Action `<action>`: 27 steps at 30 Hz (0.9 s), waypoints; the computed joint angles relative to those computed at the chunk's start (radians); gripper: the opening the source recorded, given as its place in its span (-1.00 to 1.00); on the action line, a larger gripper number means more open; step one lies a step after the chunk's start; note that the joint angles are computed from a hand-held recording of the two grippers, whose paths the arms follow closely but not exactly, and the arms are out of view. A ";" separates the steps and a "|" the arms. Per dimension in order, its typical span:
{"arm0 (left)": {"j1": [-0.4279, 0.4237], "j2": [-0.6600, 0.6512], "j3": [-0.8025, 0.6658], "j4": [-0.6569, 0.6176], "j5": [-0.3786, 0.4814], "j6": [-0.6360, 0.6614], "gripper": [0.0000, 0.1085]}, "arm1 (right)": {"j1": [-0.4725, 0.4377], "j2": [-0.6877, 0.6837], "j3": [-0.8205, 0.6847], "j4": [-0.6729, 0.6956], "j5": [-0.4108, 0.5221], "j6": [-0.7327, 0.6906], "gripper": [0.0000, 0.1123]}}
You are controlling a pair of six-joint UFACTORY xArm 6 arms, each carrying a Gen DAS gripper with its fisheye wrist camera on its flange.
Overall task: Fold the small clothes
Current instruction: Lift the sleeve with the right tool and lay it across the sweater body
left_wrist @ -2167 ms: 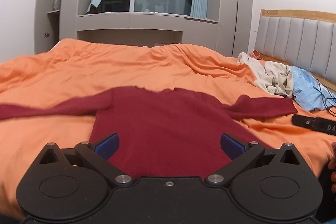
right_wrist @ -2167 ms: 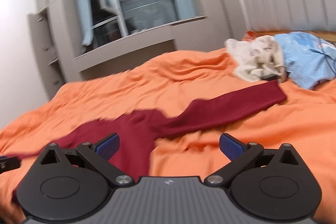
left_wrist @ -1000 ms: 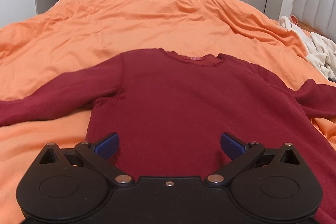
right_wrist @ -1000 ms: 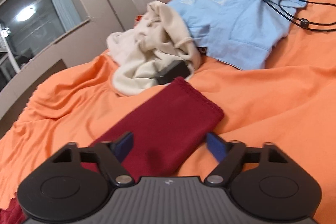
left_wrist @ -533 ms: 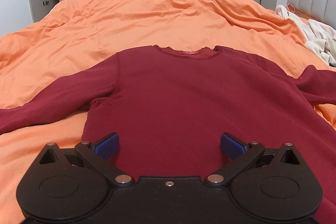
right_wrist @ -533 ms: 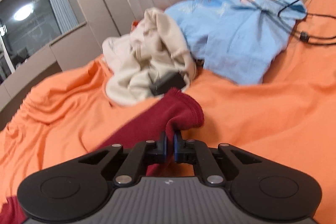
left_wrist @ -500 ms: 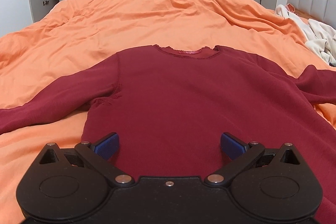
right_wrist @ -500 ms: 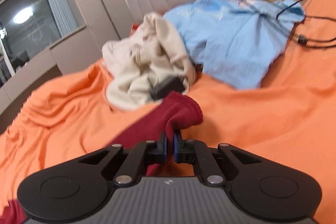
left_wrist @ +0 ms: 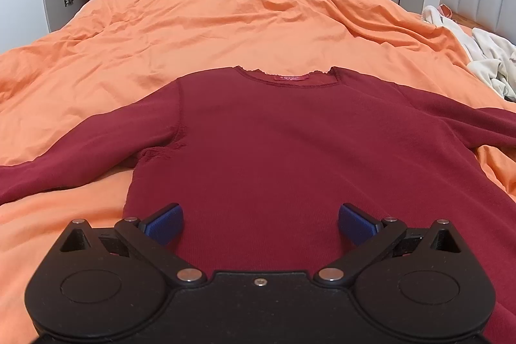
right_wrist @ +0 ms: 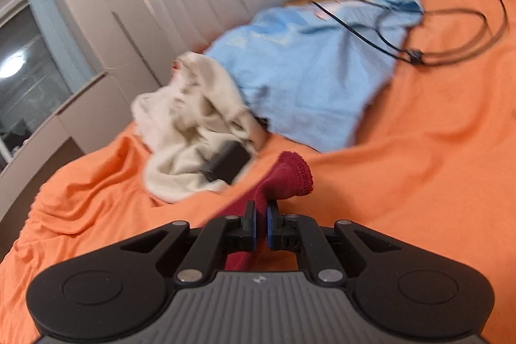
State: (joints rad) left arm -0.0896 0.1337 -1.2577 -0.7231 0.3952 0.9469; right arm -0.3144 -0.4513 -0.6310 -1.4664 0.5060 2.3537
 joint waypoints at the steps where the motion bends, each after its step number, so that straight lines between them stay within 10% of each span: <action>1: 0.000 -0.001 0.000 -0.004 0.001 0.003 0.89 | 0.015 -0.007 -0.006 -0.013 0.009 -0.004 -0.88; 13: 0.019 0.002 -0.030 -0.036 0.027 -0.015 0.89 | 0.304 0.115 -0.289 -0.214 0.105 -0.156 -0.88; 27: 0.089 0.101 -0.183 0.059 -0.004 -0.299 0.89 | 0.548 0.614 -0.794 -0.168 -0.224 -0.556 -0.88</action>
State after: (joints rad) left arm -0.0008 0.2350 -1.4403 -0.6642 0.3917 0.6479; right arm 0.2339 0.1623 -1.4252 -1.6347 0.2820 1.7980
